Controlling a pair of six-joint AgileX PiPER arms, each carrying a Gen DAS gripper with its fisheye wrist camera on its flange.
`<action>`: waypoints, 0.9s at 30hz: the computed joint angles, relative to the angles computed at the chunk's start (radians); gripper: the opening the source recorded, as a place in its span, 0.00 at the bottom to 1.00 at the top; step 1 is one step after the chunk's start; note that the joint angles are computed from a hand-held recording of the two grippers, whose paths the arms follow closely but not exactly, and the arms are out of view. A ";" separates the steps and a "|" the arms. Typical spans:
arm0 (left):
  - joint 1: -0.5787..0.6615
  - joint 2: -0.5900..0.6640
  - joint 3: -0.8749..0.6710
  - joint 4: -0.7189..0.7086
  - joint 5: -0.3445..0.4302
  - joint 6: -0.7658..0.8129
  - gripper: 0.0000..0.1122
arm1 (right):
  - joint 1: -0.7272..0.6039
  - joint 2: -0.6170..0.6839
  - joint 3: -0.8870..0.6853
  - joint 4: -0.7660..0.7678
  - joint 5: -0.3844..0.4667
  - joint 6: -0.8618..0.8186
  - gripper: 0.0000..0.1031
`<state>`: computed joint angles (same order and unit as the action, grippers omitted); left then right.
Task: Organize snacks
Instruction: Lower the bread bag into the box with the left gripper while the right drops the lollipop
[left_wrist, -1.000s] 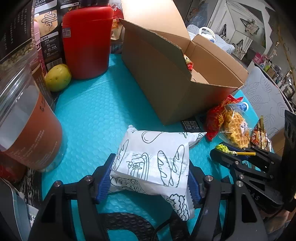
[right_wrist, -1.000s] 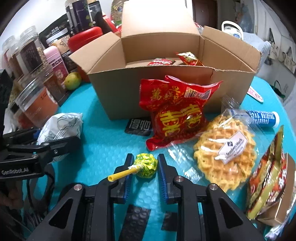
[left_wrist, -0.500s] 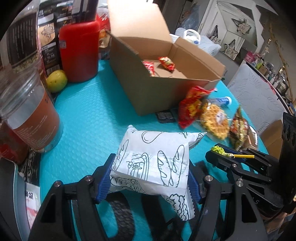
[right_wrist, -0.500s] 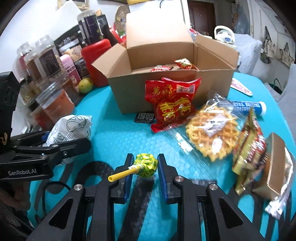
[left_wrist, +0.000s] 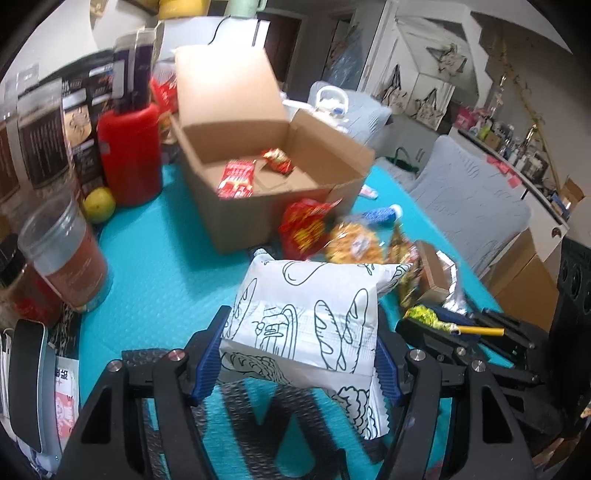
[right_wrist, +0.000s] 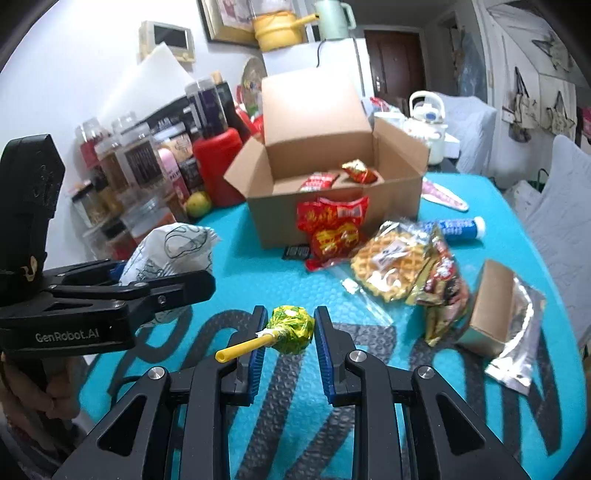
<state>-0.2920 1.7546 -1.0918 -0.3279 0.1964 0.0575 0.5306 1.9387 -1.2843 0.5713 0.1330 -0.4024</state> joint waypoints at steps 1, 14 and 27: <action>-0.005 -0.008 -0.002 0.007 0.000 -0.007 0.61 | -0.002 -0.014 0.010 0.035 -0.006 -0.037 0.25; -0.021 0.022 -0.204 0.113 0.037 -0.077 0.61 | -0.056 -0.025 -0.134 0.024 0.057 -0.088 0.25; 0.039 0.198 -0.569 0.082 0.109 -0.016 0.61 | -0.097 0.194 -0.650 -0.194 0.241 0.057 0.25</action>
